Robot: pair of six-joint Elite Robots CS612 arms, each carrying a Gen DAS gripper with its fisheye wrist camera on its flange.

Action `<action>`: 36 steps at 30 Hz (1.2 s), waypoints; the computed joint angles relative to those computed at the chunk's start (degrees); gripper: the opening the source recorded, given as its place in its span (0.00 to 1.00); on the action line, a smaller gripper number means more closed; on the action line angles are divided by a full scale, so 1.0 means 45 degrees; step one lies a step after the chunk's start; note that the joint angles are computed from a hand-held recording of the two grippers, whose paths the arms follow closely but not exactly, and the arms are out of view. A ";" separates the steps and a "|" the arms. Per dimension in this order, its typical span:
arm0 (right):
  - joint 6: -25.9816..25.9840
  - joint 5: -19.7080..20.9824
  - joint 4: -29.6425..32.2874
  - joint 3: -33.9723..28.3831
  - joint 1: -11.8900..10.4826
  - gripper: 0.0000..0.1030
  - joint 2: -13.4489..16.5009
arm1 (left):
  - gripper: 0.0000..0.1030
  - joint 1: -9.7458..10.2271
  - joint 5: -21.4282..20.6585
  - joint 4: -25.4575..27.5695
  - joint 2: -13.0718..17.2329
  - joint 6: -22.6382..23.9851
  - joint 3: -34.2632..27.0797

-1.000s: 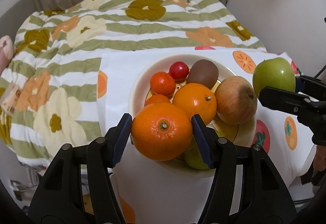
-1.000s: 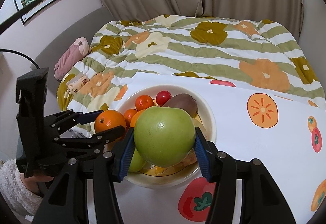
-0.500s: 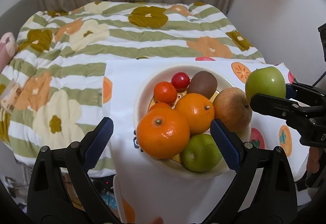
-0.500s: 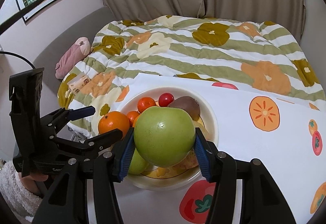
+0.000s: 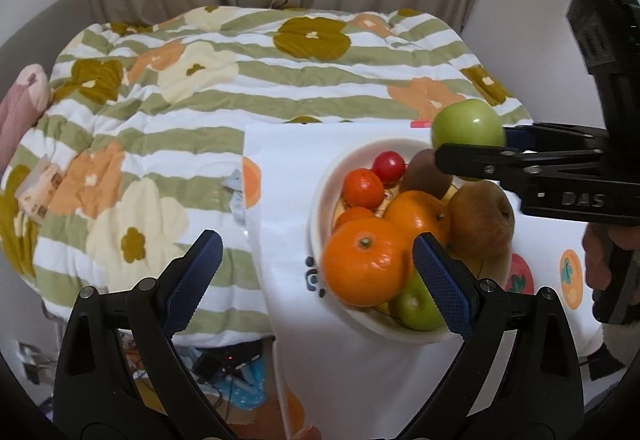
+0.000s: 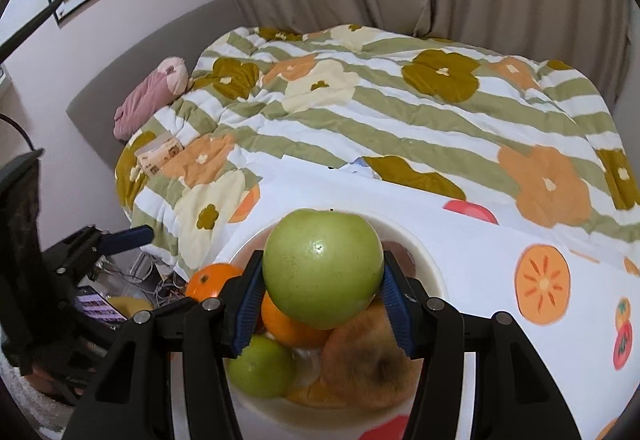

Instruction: Organize fruits

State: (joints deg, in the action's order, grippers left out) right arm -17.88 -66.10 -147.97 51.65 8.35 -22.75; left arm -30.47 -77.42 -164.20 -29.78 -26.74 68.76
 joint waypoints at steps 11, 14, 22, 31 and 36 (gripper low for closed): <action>-0.0453 -0.0606 0.2113 -0.1868 0.0286 0.50 0.0877 | 0.98 0.0151 0.0058 -0.0104 -0.0080 -0.0108 0.0124; -0.0529 -0.0951 0.2323 -0.2072 0.0363 0.50 0.0982 | 0.98 0.0155 0.0145 -0.0052 -0.0108 -0.0022 0.0173; -0.0463 -0.1384 0.2805 -0.2481 0.0421 0.50 0.1211 | 0.98 0.0178 0.0161 -0.0106 -0.0154 0.0021 0.0281; -0.0427 -0.1638 0.2457 -0.2352 0.0459 0.70 0.1172 | 0.98 0.0200 0.0100 -0.0248 -0.0191 0.0044 0.0382; -0.0059 -0.1790 0.1868 -0.1951 0.0481 0.70 0.0963 | 0.98 0.0240 0.0026 -0.0435 -0.0293 0.0140 0.0563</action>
State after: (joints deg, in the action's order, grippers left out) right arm -18.15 -74.16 -139.56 42.87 10.52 -18.42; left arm -29.39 -77.30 -166.16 -31.09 -26.11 71.29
